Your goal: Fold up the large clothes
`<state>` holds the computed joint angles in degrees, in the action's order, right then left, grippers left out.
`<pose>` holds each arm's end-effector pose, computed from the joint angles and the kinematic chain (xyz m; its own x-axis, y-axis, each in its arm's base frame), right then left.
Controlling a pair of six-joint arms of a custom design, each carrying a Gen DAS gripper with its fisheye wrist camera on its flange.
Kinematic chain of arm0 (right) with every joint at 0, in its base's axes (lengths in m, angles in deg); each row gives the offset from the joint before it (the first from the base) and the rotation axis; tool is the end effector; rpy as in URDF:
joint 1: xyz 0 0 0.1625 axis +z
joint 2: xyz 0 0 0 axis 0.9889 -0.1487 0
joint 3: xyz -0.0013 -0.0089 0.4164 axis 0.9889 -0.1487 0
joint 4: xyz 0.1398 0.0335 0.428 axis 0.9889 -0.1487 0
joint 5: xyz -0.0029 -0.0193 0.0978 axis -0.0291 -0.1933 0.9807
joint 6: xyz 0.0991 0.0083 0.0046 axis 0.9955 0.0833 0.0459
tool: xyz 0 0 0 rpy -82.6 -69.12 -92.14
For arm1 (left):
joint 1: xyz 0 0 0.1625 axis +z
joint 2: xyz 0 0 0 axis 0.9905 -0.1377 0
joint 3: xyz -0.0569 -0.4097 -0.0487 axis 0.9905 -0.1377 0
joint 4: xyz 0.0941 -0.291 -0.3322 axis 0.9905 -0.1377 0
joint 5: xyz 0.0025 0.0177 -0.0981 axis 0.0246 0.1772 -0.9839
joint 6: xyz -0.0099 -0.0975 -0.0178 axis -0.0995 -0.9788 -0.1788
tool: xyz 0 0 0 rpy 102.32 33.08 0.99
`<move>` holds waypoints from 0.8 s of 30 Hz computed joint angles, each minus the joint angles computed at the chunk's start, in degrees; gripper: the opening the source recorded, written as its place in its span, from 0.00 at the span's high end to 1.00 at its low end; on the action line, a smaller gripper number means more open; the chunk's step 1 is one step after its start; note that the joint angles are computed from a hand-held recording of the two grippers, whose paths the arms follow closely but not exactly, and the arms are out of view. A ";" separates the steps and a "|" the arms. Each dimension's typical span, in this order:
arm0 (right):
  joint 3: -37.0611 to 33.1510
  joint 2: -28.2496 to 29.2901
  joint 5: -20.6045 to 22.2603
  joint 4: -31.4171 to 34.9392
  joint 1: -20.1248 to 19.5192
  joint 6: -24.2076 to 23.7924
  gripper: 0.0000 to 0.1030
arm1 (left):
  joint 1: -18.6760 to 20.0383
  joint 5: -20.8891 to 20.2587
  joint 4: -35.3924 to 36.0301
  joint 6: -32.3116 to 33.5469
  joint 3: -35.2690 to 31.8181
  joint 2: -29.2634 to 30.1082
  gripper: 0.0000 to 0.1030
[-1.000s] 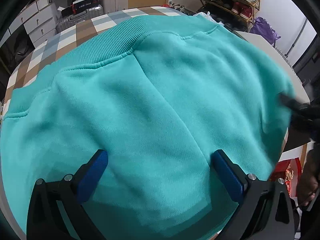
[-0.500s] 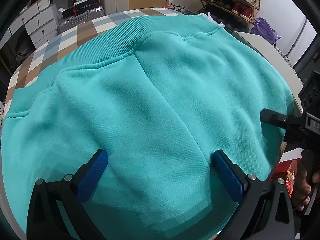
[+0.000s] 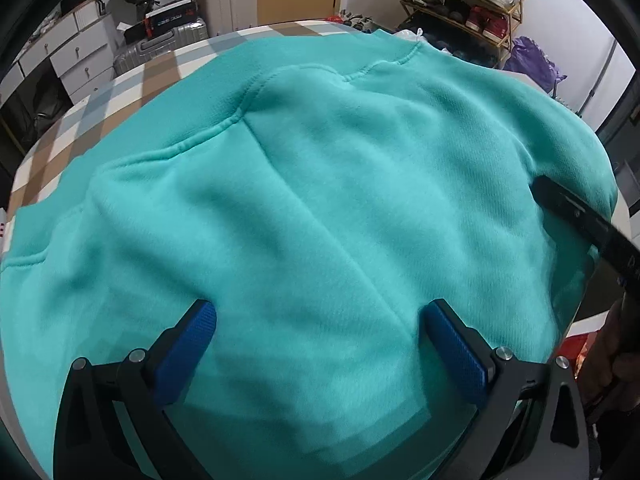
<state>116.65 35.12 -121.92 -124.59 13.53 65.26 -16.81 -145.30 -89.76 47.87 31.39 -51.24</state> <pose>0.1565 -0.6217 0.1657 -0.9202 -0.0027 0.3914 -0.3021 0.6407 -0.7059 -0.1566 -0.7873 0.1689 -0.6798 0.4790 -0.5553 0.5921 0.8053 -0.0301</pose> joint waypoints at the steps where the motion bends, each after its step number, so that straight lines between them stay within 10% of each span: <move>1: 0.26 0.09 -0.40 -1.36 0.04 -1.89 0.87 | -0.09 -0.88 0.09 0.10 -0.63 0.68 0.01; 6: 2.24 -1.00 -3.87 -8.78 1.66 -8.98 0.88 | -0.62 -6.47 4.76 0.35 -4.20 1.85 0.02; 9: 2.76 -1.87 -4.65 -9.29 1.10 -8.24 0.88 | -2.19 1.06 -1.15 0.21 -1.06 0.58 0.02; 19: 0.80 -1.96 -2.18 -1.21 -2.40 4.34 0.77 | -1.57 4.34 -1.08 1.76 -1.11 2.38 0.01; 24: 0.78 -0.36 -6.53 -8.95 0.17 -6.08 0.87 | -2.24 5.09 -2.43 0.53 -0.48 2.77 0.01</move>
<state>117.43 34.76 -128.44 -133.55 13.69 59.18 -19.05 -140.22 -92.19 48.41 30.91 -48.47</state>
